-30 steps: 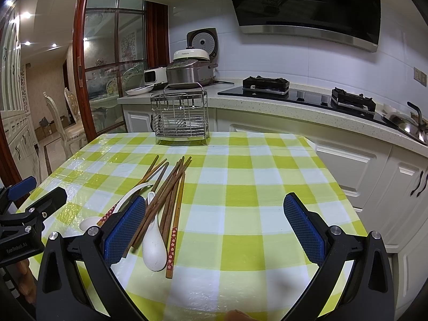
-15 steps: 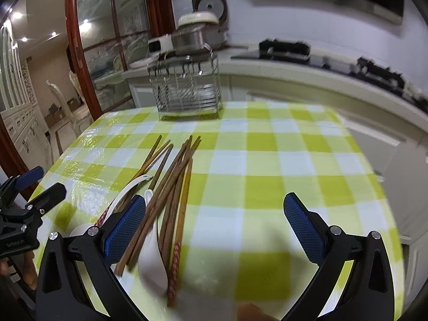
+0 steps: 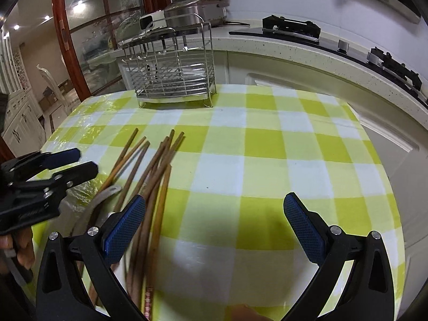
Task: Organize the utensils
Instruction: 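Grasp one chopstick with the left tool while the right tool grasps another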
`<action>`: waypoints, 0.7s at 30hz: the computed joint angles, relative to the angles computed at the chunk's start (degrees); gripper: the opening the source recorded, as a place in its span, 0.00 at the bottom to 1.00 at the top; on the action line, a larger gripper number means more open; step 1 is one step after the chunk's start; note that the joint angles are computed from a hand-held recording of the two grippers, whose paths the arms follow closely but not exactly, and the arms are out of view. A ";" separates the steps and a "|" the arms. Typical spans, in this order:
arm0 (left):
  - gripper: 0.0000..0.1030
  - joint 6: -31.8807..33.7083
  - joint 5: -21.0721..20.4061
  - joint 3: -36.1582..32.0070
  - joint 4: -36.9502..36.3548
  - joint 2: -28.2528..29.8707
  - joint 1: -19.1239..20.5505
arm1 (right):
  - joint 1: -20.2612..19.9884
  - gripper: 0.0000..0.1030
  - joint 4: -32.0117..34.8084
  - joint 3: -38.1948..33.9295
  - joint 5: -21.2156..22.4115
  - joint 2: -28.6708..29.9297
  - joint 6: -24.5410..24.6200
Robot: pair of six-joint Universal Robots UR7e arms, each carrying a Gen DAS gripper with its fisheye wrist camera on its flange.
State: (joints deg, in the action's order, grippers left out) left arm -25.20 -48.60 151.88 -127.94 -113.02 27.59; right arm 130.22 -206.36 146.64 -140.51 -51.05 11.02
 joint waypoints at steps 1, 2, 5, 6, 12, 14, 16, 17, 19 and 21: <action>0.39 1.13 -0.89 -0.22 -1.04 1.24 1.21 | -0.27 0.94 -0.45 0.38 0.38 -0.22 -0.26; 0.35 1.78 -1.38 -0.33 -1.88 2.14 2.01 | -0.33 0.94 -0.66 0.61 0.49 -0.31 -0.30; 0.25 3.15 -3.19 -0.88 -4.28 4.74 4.82 | -1.14 0.94 -0.84 1.52 1.69 -0.94 0.62; 0.24 3.42 -3.57 -1.03 -4.87 5.47 5.44 | -1.79 0.94 -0.82 1.92 3.15 -1.51 0.97; 0.17 3.58 -5.02 -1.58 -4.91 6.90 6.95 | -2.31 0.94 0.86 1.90 5.92 -2.77 1.78; 0.12 3.26 -5.33 -1.80 -4.54 6.93 7.35 | -2.52 0.94 1.58 1.84 7.28 -3.01 2.34; 0.12 3.39 -6.10 -1.87 -4.88 6.69 7.83 | -2.72 0.94 2.53 1.67 8.63 -3.18 2.85; 0.12 3.66 -6.33 -1.87 -4.97 6.55 7.98 | -2.57 0.94 3.33 1.36 8.73 -3.06 3.28; 0.09 3.71 -6.67 -1.82 -5.15 5.83 8.21 | -2.17 0.94 4.41 0.72 8.93 -2.75 3.84; 0.07 3.95 -7.40 -1.64 -5.42 4.14 8.60 | -1.66 0.90 5.59 -0.22 9.14 -2.21 3.96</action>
